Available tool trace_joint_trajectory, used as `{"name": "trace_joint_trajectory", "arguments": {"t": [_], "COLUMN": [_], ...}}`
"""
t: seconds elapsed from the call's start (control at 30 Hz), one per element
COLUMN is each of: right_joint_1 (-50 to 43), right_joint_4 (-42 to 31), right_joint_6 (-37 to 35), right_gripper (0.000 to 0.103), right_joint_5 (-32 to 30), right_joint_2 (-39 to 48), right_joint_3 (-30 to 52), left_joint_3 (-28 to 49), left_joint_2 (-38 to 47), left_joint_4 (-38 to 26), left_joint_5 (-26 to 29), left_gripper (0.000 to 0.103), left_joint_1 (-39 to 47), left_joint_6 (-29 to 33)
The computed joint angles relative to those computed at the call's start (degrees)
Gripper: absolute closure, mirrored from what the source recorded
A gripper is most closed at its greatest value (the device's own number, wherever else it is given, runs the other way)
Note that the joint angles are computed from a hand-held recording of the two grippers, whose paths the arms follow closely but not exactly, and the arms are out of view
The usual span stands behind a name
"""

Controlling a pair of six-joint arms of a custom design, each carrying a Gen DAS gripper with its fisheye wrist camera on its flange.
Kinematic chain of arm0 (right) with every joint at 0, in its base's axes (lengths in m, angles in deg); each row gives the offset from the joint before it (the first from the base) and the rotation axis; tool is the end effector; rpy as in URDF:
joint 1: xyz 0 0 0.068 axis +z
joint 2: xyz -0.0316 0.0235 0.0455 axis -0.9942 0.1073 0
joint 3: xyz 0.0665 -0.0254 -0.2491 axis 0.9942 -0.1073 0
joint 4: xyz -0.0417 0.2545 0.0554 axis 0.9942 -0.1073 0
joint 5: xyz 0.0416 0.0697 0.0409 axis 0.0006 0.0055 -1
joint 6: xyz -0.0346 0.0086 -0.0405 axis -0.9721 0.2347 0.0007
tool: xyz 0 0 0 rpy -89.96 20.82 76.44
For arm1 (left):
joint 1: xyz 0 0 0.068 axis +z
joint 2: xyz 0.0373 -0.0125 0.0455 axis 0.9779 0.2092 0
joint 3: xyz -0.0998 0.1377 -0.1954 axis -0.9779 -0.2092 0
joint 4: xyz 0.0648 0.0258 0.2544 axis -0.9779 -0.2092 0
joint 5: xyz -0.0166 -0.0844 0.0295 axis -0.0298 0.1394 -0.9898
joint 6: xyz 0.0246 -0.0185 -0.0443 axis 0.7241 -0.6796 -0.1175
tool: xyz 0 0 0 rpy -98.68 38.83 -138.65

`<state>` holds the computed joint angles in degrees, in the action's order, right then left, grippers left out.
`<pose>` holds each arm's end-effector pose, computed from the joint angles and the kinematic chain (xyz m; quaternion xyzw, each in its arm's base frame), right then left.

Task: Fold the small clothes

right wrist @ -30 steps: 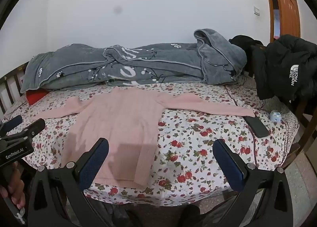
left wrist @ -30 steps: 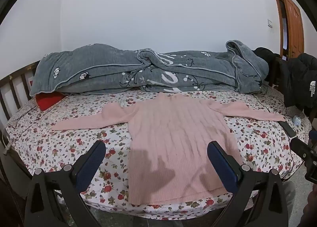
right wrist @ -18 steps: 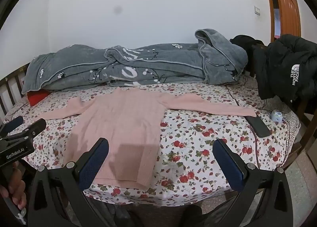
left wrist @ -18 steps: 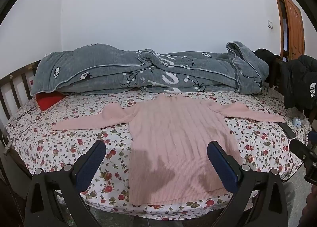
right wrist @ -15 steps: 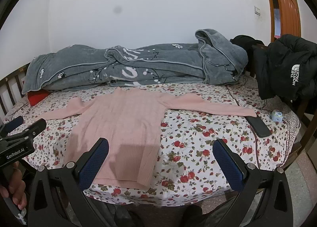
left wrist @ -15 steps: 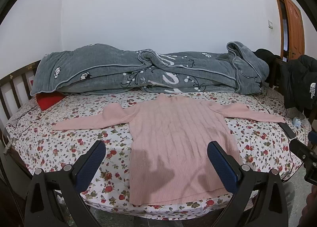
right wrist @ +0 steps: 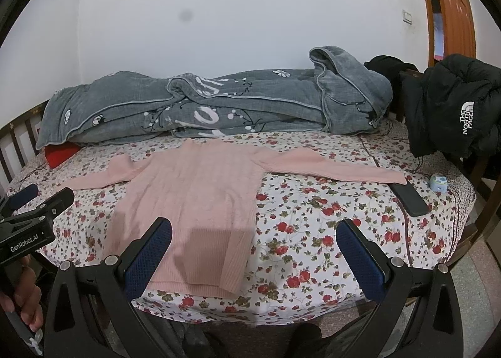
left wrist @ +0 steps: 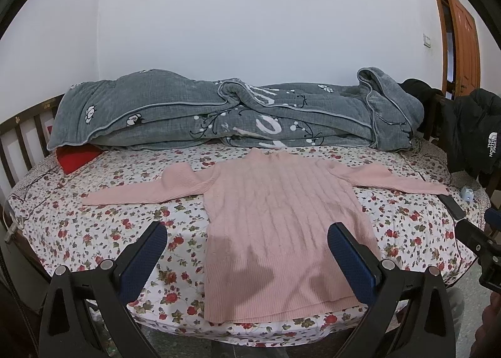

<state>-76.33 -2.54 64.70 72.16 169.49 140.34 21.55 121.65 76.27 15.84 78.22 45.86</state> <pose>0.3258 0.0494 0.2322 -0.1326 0.8593 0.0934 0.4850 0.2791 0.0128 0.2581 -0.1529 0.8532 0.1021 0.4882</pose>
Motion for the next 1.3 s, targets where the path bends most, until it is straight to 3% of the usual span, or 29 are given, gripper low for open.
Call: {"name": "trace_joint_trajectory", "arguments": {"t": [0.97,1.17,1.3], "right_joint_1": [-0.14,0.57,-0.55], "right_joint_4": [1.27,4.45,6.52], "right_joint_6": [0.25,0.92,1.57], "right_gripper": [0.0,0.0,0.0], "right_joint_5": [0.08,2.38,0.54], "right_joint_2": [-1.14,0.13,2.54], "right_joint_3": [-1.22,-2.06,-1.86], "left_joint_3": [-0.41,2.58,3.17], "left_joint_2": [-0.66,3.18,6.54], "left_joint_4": [0.22,-1.9,0.06], "left_joint_5": [1.17,-0.94,-0.09], "left_gripper": [0.0,0.0,0.0], "left_joint_1": [-0.51,0.13,1.87], "left_joint_6": [-2.28,3.1,3.96]}}
